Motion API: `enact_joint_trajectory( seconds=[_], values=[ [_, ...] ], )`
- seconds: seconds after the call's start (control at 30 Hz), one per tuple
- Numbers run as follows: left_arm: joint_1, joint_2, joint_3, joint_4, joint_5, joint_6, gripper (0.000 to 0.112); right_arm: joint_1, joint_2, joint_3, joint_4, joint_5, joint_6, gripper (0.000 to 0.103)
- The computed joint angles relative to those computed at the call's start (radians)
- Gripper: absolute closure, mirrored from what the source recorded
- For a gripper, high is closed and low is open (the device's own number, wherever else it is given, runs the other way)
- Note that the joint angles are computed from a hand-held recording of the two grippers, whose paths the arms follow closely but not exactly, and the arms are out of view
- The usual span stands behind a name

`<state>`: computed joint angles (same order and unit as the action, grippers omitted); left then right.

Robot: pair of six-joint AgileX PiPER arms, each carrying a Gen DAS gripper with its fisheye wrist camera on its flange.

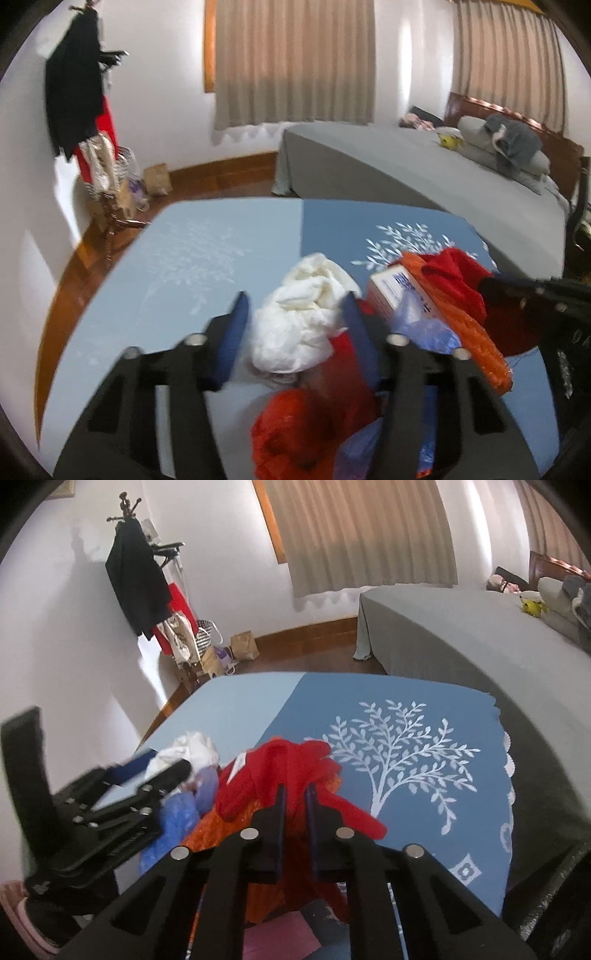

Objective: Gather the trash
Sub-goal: 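Grasp the white tissue with the left tool while the right tool grasps the red cloth, then carry both items over the bin and open both tools to drop them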

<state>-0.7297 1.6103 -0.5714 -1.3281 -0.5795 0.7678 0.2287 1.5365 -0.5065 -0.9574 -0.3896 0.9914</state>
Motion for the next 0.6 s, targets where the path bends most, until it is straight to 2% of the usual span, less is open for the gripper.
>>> enact_joint_trajectory(
  seconds=[0.03,0.1,0.27,0.6],
  values=[
    [0.008,0.001,0.005,0.036,0.013,-0.026,0.083,-0.003,-0.011,0.002,-0.003,0.001,0.001,0.093],
    [0.010,0.000,0.011,0.078,0.020,-0.062,0.094,-0.012,-0.032,0.005,-0.024,0.000,0.018,0.094],
    [-0.007,-0.028,0.032,0.092,-0.001,-0.101,0.095,-0.045,-0.085,0.016,-0.102,-0.028,0.107,0.095],
    [-0.140,-0.160,0.012,-0.125,-0.134,0.073,0.096,-0.119,-0.222,0.020,-0.283,-0.069,0.281,0.096]
  ],
)
